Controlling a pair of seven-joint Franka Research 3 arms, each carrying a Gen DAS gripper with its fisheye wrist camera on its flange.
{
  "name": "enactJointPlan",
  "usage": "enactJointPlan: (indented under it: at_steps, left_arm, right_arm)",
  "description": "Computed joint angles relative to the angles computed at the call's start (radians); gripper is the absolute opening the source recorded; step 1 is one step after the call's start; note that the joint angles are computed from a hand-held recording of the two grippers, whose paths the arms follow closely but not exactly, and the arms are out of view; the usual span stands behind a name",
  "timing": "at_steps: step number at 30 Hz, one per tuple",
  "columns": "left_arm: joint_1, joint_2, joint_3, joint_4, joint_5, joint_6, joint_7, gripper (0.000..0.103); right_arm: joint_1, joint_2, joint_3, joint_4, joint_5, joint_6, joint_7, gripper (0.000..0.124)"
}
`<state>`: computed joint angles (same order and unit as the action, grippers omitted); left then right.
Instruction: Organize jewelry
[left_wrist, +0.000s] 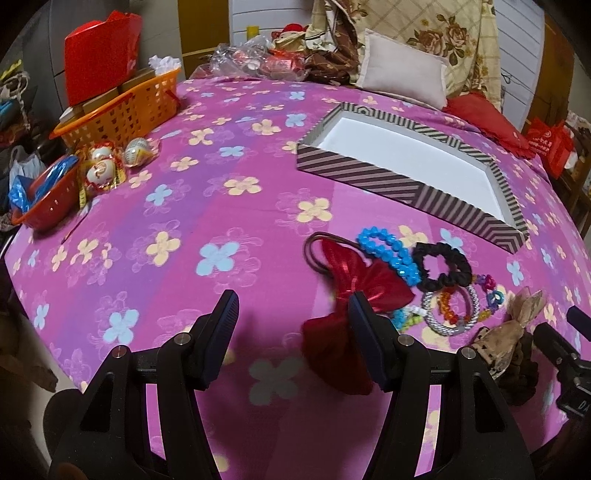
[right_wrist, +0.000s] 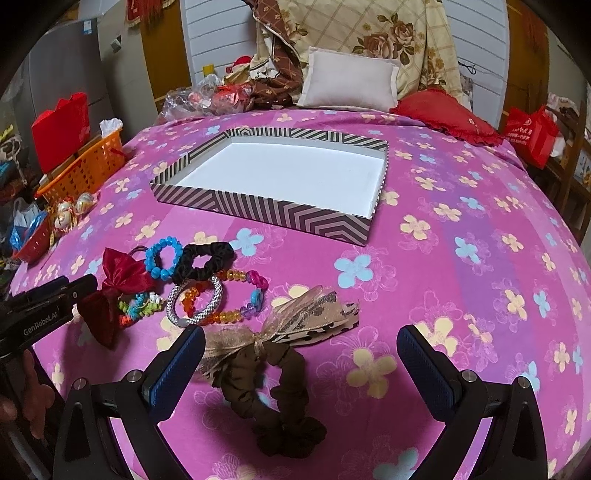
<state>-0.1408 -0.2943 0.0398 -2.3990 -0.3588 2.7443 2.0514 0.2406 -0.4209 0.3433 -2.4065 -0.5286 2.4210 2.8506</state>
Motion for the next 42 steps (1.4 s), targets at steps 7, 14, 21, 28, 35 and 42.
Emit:
enactJointPlan:
  at_steps: [7, 14, 21, 28, 35, 42]
  left_arm:
    - [0.001, 0.007, 0.021, 0.029, -0.046, -0.075, 0.065, 0.062]
    - [0.014, 0.013, 0.012, 0.053, -0.096, -0.131, 0.104, 0.062]
    - [0.03, 0.022, -0.006, 0.064, -0.108, -0.151, 0.116, 0.062]
    - [0.042, 0.033, -0.016, 0.069, -0.102, -0.161, 0.119, 0.062]
    - [0.041, 0.037, -0.017, 0.076, -0.119, -0.169, 0.137, 0.062]
    - [0.042, 0.048, -0.025, 0.09, -0.132, -0.199, 0.151, 0.062]
  right_arm:
    - [-0.009, -0.014, -0.019, -0.009, 0.008, 0.039, -0.042, 0.103]
    - [-0.032, -0.067, -0.033, -0.048, 0.048, 0.041, -0.082, 0.103]
    - [-0.035, -0.12, -0.048, -0.109, 0.154, 0.081, -0.143, 0.103]
    - [-0.012, -0.073, -0.027, -0.117, 0.236, 0.167, -0.231, 0.103]
    - [-0.024, -0.033, -0.003, -0.103, 0.231, 0.186, -0.238, 0.103]
    - [-0.017, -0.02, -0.01, -0.105, 0.238, 0.195, -0.242, 0.103]
